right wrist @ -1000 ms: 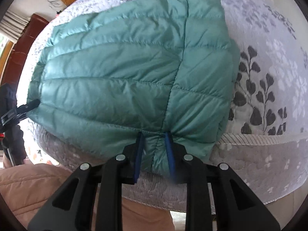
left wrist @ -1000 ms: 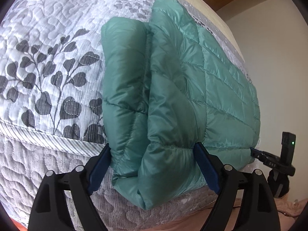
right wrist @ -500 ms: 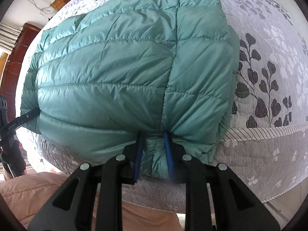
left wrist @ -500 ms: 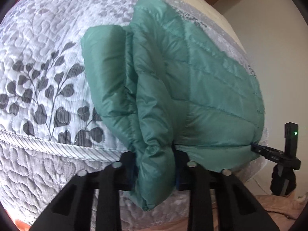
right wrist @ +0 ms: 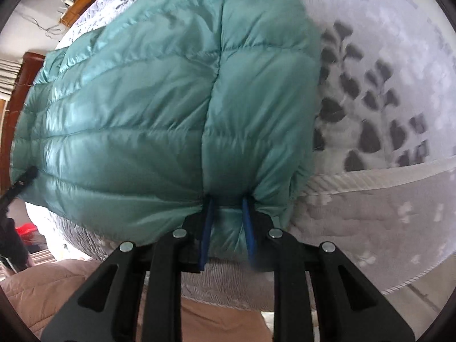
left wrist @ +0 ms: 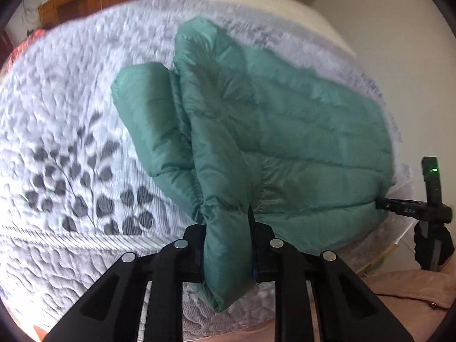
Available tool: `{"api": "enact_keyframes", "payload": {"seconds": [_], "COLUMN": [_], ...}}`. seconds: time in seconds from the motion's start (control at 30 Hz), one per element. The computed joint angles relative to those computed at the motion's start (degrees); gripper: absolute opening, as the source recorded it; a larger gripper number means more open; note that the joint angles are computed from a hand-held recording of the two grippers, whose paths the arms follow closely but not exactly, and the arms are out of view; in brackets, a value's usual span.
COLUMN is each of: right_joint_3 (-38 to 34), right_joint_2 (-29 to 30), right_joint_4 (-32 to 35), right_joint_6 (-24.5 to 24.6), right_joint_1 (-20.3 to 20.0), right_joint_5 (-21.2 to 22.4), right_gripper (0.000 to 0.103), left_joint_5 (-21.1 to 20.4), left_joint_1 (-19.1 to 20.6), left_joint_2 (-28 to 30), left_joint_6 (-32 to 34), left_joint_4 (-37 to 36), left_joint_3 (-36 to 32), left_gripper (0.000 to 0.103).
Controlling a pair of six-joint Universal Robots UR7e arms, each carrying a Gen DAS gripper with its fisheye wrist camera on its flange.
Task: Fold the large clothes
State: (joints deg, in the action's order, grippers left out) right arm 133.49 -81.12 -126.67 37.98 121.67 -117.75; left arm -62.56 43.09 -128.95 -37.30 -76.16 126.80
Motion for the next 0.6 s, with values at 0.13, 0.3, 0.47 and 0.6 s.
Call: {"api": "enact_keyframes", "payload": {"seconds": [0.13, 0.3, 0.47, 0.6], "right_joint_3": [1.63, 2.79, 2.52, 2.05], "right_joint_2": [-0.69, -1.05, -0.55, 0.16], "right_joint_4": [-2.17, -3.42, -2.95, -2.83], "right_joint_6": [-1.8, -2.23, -2.01, -1.42], "right_joint_1": [-1.79, -2.17, -1.57, -1.0], "right_joint_5": [0.72, 1.24, 0.97, 1.2], "right_gripper": [0.019, 0.018, 0.018, 0.018], "left_joint_5": [2.57, 4.35, 4.1, 0.6], "left_joint_1": [-4.41, -13.44, -18.12, -19.9], "left_joint_2": [1.86, 5.12, 10.07, 14.38], "left_joint_6": [-3.27, -5.15, -0.76, 3.87], "left_joint_4": [3.13, 7.36, 5.88, -1.58], "left_joint_3": [0.22, -2.13, -3.33, -2.73], "left_gripper": [0.021, 0.021, 0.021, 0.021]}}
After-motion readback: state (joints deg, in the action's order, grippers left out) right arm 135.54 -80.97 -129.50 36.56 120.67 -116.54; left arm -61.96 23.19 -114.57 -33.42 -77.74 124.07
